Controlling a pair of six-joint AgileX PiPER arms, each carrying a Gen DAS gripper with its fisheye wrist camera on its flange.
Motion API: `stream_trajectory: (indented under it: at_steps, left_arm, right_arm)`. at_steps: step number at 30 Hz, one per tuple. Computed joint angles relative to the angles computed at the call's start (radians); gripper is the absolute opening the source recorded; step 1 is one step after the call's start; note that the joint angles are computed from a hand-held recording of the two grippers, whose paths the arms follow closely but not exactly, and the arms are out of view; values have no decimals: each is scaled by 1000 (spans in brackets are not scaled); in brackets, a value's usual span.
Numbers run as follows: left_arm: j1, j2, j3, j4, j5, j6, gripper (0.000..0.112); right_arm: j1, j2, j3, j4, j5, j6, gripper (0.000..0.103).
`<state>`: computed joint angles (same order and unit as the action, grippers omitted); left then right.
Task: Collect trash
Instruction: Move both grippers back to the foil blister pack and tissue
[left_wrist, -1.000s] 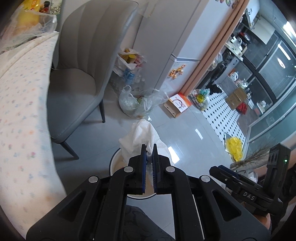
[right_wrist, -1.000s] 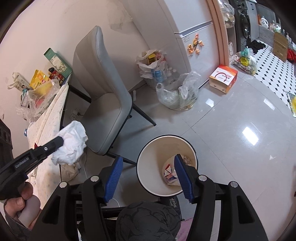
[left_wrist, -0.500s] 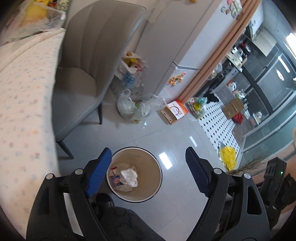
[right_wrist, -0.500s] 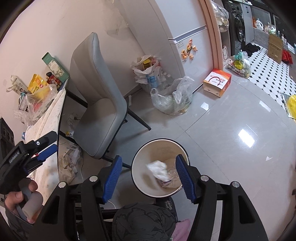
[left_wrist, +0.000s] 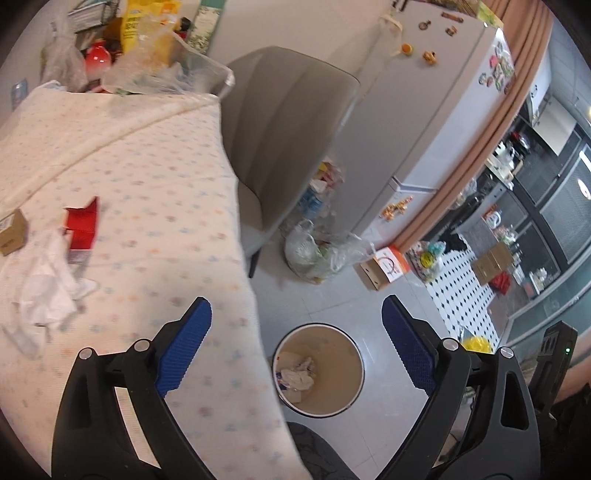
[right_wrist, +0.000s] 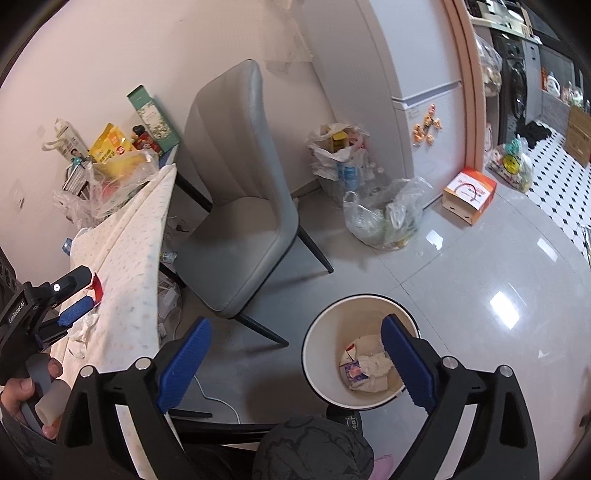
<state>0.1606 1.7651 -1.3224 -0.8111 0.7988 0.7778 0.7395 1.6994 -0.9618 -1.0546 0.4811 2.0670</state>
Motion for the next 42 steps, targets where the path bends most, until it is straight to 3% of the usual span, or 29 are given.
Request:
stream_trajectory:
  at_steps: [20, 27, 34, 42]
  left_arm:
    - [391, 40, -39, -58, 67, 98, 92]
    - [445, 68, -47, -32, 50, 146, 91]
    - [469, 85, -46, 8, 77, 292, 86]
    - [471, 144, -99, 59, 87, 364, 75]
  right_arm:
    - [106, 193, -406, 247, 84, -403, 95]
    - [124, 257, -519, 328, 115, -521, 95]
    - [136, 319, -608, 393, 138, -607, 95]
    - [147, 385, -710, 459, 162, -693, 94]
